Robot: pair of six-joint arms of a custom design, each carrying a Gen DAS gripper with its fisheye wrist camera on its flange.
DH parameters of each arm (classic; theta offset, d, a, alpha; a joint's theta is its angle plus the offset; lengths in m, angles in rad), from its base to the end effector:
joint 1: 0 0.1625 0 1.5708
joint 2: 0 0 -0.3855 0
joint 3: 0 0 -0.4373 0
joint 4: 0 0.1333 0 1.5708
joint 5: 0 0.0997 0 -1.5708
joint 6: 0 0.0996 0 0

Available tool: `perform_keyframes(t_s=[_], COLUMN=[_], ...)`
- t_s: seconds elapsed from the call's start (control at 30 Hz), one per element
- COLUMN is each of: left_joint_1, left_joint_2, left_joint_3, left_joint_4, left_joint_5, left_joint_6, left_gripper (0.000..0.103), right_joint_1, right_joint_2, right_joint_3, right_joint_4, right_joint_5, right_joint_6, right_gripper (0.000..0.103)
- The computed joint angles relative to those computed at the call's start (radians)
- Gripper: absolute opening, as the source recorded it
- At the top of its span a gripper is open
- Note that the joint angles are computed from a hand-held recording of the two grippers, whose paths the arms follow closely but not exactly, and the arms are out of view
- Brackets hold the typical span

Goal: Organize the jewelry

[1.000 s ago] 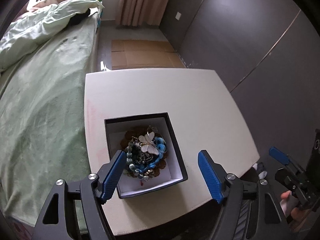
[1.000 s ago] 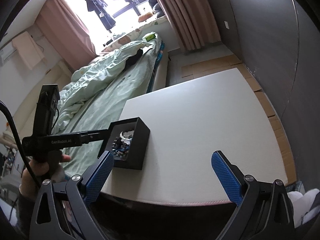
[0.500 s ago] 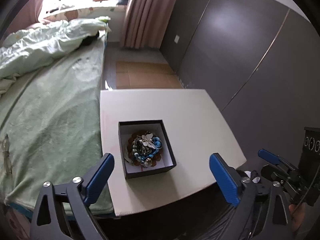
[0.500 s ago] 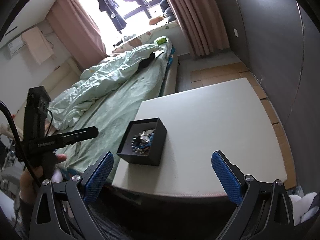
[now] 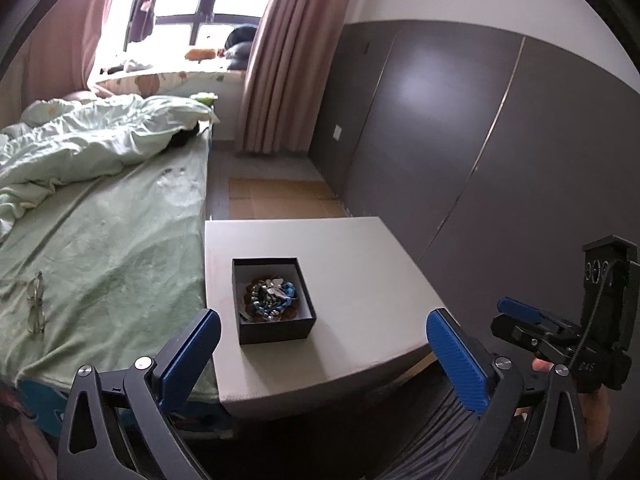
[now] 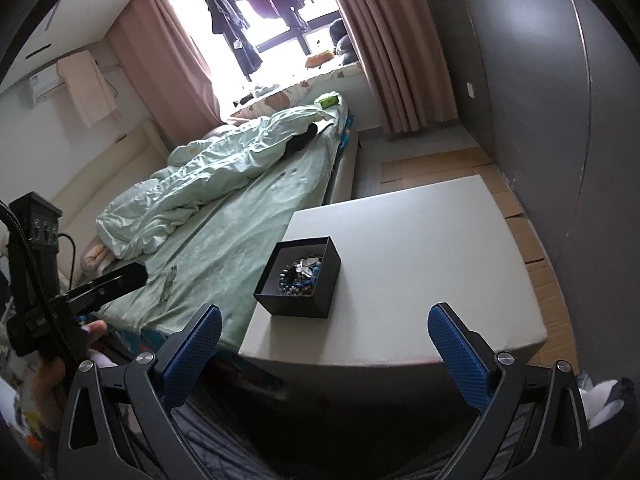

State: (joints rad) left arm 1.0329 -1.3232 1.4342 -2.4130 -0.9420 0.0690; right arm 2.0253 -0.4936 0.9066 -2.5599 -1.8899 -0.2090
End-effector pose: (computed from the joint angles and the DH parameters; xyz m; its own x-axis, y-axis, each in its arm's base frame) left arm -0.1719 -0.6626 0.4944 -0.8673 0.1209 -0.4828 0.4422 0.6324 -0.6360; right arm 0.4759 -0.7415 0.1446 -0.8316 -0.4139 0.3704 -0.5527 0.6824 -0.4783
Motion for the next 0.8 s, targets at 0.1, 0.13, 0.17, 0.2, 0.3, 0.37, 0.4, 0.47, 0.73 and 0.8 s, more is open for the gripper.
perform_keyframes(t_s=[0.1,0.13,0.17,0.2,0.3,0.37,0.4,0.47,0.73,0.8], left_joint_1=[-0.026,-0.035,-0.042,-0.048,-0.072,-0.088,-0.097,-0.11,-0.176,-0.183], left_joint_2=[-0.036,-0.051,-0.062,-0.074,-0.106,-0.122,-0.131,-0.149,-0.215,-0.225], left_joint_3=[0.061,0.086,0.103,0.121,0.174,0.203,0.221,0.249,0.376,0.39], left_joint_4=[-0.049,-0.071,-0.086,-0.103,-0.148,-0.181,-0.201,-0.228,-0.43,-0.447], left_joint_5=[0.028,0.032,0.036,0.04,0.061,0.082,0.094,0.103,0.199,0.204], left_joint_6=[0.024,0.031,0.035,0.038,0.056,0.076,0.085,0.093,0.187,0.191], left_gripper=[0.103,0.103,0.103,0.103,0.103,0.103,0.103,0.103,0.103,0.103], right_joint_1=[0.008,0.01,0.013,0.016,0.023,0.028,0.03,0.034,0.045,0.046], right_joint_2=[-0.037,-0.048,-0.062,-0.07,-0.093,-0.11,-0.121,-0.139,-0.218,-0.231], right_joint_3=[0.056,0.072,0.093,0.105,0.137,0.166,0.182,0.21,0.341,0.363], right_joint_4=[-0.033,-0.043,-0.056,-0.063,-0.078,-0.096,-0.107,-0.126,-0.21,-0.227], right_joint_5=[-0.001,0.0,-0.001,-0.004,-0.008,-0.011,-0.012,-0.015,-0.022,-0.02], right_joint_6=[-0.013,-0.016,-0.021,-0.024,-0.039,-0.05,-0.056,-0.064,-0.085,-0.085], right_gripper=[0.103,0.103,0.103,0.103,0.103,0.103,0.103,0.103,0.103,0.103])
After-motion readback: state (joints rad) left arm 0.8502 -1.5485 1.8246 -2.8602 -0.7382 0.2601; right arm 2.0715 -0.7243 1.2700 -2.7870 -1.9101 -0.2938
